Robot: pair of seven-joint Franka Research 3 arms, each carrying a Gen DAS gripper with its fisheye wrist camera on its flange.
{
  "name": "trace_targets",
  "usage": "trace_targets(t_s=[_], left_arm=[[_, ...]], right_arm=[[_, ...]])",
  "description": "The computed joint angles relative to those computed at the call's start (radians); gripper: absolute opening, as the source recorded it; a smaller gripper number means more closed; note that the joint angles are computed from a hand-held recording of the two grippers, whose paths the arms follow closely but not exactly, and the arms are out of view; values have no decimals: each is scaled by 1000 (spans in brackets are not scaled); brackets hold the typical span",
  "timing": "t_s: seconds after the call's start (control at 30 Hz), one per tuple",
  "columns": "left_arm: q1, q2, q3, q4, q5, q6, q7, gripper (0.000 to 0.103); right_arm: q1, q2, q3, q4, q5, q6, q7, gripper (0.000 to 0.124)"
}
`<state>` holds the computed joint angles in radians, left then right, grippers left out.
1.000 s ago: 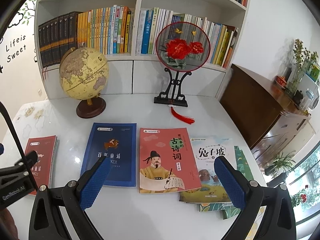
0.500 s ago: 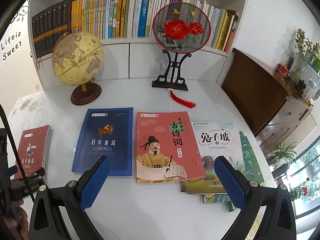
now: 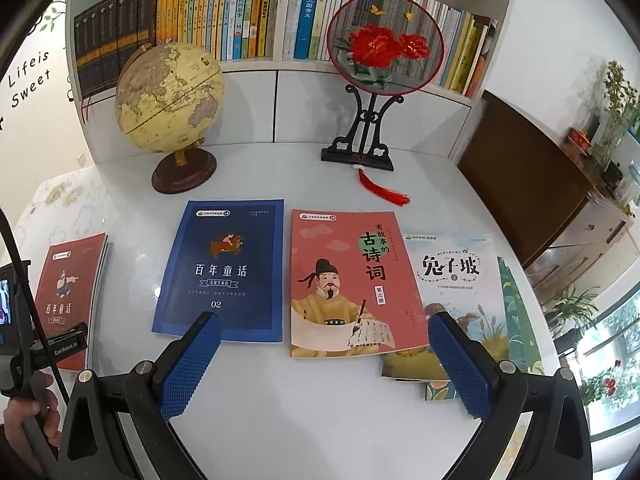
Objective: Organize books
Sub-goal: 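Move the left tool over the red children's book, then swing both tools over to the blue children's book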
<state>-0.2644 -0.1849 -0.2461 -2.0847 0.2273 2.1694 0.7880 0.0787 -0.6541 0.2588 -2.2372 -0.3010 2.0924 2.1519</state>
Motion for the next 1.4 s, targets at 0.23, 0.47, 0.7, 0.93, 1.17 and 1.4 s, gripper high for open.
trace_targets(t_s=[0.23,0.47,0.7,0.93,1.17,1.4], left_arm=[[-27,65,-32,96,64,-158,7,103],[-41,82,-26,133,40,-201,20,103],[-56,119,-42,214,108,-293,42,102],[-124,142,-74,332,70,-64,134,102],[-210,285,-114,506,-10,109,276,102],[-297,441,-104,656,20,97,269,102]], right_arm=[[-1,1,1,5,-4,-4,3,103],[0,-12,-9,-14,7,-6,8,103],[-2,-33,-18,-46,33,3,11,103],[-56,-96,-26,-80,0,-20,28,103],[-134,-186,-101,-136,-5,-2,0,103],[-188,-188,-181,-174,42,53,-177,103]])
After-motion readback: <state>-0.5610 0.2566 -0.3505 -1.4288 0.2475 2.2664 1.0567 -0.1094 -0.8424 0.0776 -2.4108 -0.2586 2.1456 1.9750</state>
